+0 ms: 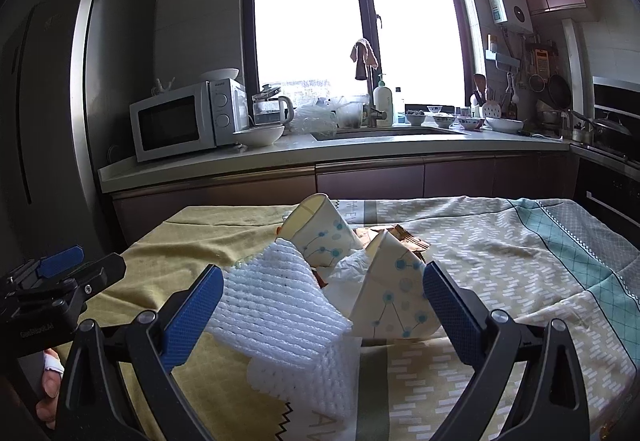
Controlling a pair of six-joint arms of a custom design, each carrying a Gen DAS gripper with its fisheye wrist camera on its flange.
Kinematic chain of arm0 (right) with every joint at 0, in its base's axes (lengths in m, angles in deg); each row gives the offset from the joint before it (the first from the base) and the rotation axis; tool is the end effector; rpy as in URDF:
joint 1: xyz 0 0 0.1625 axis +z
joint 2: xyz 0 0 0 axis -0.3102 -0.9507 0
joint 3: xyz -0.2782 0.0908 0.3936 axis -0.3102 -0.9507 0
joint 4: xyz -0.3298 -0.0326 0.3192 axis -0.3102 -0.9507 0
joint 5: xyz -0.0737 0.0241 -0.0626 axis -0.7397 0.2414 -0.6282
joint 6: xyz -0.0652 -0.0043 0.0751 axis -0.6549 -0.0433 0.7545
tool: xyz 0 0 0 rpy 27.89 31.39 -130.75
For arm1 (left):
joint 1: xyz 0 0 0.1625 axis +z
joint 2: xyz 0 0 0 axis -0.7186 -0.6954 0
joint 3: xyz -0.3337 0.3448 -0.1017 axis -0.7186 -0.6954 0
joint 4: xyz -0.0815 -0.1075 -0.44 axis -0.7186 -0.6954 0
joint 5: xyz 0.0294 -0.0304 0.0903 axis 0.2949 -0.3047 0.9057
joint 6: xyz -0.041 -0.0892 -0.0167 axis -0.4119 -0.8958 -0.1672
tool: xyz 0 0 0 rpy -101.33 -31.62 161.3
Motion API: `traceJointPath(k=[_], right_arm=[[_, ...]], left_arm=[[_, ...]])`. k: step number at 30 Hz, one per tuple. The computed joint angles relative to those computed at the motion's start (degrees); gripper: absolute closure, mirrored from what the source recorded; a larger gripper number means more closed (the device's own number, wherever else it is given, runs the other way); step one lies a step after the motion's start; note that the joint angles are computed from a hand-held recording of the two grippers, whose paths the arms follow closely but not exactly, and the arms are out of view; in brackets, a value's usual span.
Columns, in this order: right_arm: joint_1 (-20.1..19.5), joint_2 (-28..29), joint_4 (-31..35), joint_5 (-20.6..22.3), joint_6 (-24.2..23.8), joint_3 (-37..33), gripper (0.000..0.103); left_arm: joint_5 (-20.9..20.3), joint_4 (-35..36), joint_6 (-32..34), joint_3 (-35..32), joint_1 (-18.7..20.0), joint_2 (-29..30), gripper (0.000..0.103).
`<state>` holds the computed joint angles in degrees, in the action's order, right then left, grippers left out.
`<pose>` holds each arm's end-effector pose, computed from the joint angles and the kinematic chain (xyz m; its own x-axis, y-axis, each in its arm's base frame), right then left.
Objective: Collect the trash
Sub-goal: 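Reach the right tool to the white foam nets and grasp them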
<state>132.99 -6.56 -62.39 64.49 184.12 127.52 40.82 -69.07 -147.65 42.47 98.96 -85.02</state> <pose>0.2255 -0.3511 0.0555 -0.7384 0.2990 0.6044 -0.5180 0.3224 -0.7923 -0.1127 -0.4437 0.1597 -0.6699 0.4812 -0.5654 0.7411 0.3882 -0.5477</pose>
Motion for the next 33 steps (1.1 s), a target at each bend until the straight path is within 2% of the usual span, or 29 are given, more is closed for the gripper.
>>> traceJointPath(k=[4,7,10,14,16,18,24,27,31,33], right_arm=[[-2.11,-2.31,3.77,-0.15,3.49,0.12,0.006],[-3.49,-3.54,6.47,-0.20,4.74,-0.28,0.006],[-4.83,-4.43,9.01,-0.29,5.70,-0.89,0.006],[-6.47,-4.45,13.57,-0.59,7.28,-2.45,0.009],[-7.25,-4.42,15.95,-1.40,8.45,-3.08,0.012],[-7.80,-4.26,18.05,-1.86,9.46,-3.68,0.020],[-9.34,-4.95,22.32,-3.81,13.32,-3.70,0.040],[-9.91,-5.84,23.80,-4.36,15.21,-3.08,0.047],[-10.71,-7.13,24.86,-4.81,17.43,-1.90,0.052],[-10.96,-7.28,25.06,-4.33,17.85,-1.67,0.056]], left_arm=[[4.70,6.11,-2.24,-3.03,0.67,3.32,0.005],[9.97,12.52,-5.15,-6.73,2.32,6.85,0.008],[13.99,17.42,-7.14,-10.37,3.99,10.75,0.018],[16.66,21.65,-8.78,-14.29,5.29,15.71,0.034],[18.27,23.21,-9.23,-15.94,5.90,17.73,0.043],[20.19,24.57,-9.51,-17.33,6.58,19.16,0.056],[23.49,27.01,-10.31,-19.88,7.85,21.25,0.077],[24.89,27.96,-10.41,-20.75,8.74,21.55,0.085],[26.61,29.09,-9.60,-20.51,9.23,20.62,0.083],[26.83,29.15,-8.59,-20.26,9.00,20.40,0.064]])
